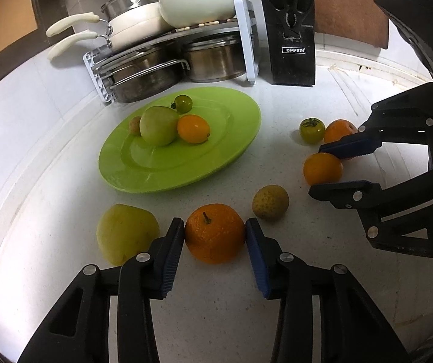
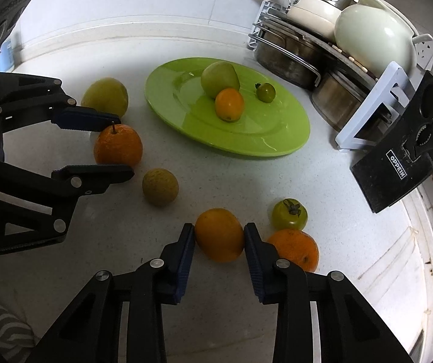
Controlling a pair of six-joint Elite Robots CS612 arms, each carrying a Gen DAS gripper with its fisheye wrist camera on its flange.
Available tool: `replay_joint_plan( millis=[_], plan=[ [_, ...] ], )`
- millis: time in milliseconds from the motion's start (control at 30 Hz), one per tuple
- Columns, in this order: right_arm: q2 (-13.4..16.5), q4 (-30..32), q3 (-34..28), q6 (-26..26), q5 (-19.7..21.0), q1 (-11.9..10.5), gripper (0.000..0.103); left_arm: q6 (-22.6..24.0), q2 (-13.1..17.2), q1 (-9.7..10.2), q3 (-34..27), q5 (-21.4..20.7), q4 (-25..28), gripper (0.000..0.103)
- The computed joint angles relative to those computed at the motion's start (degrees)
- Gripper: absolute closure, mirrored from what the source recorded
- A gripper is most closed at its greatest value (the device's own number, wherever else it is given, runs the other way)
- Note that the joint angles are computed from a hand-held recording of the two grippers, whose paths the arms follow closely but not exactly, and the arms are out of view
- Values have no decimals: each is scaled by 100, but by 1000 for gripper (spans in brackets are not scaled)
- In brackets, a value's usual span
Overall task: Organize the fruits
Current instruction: 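Close the left tool on a stemmed tangerine while the right tool grasps an orange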
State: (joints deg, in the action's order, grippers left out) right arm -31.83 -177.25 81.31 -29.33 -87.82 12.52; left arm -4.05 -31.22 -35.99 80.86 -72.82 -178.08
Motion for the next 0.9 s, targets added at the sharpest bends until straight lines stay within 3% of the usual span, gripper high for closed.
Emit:
replay_joint_plan(
  millis=[700, 900],
  plan=[
    [-237, -507, 268, 525, 77, -1, 69, -405, -270, -33, 287, 119, -579, 62],
    [-312, -691, 324, 779, 257, -40, 69, -692, -396, -9, 371, 114, -642, 62]
  ],
)
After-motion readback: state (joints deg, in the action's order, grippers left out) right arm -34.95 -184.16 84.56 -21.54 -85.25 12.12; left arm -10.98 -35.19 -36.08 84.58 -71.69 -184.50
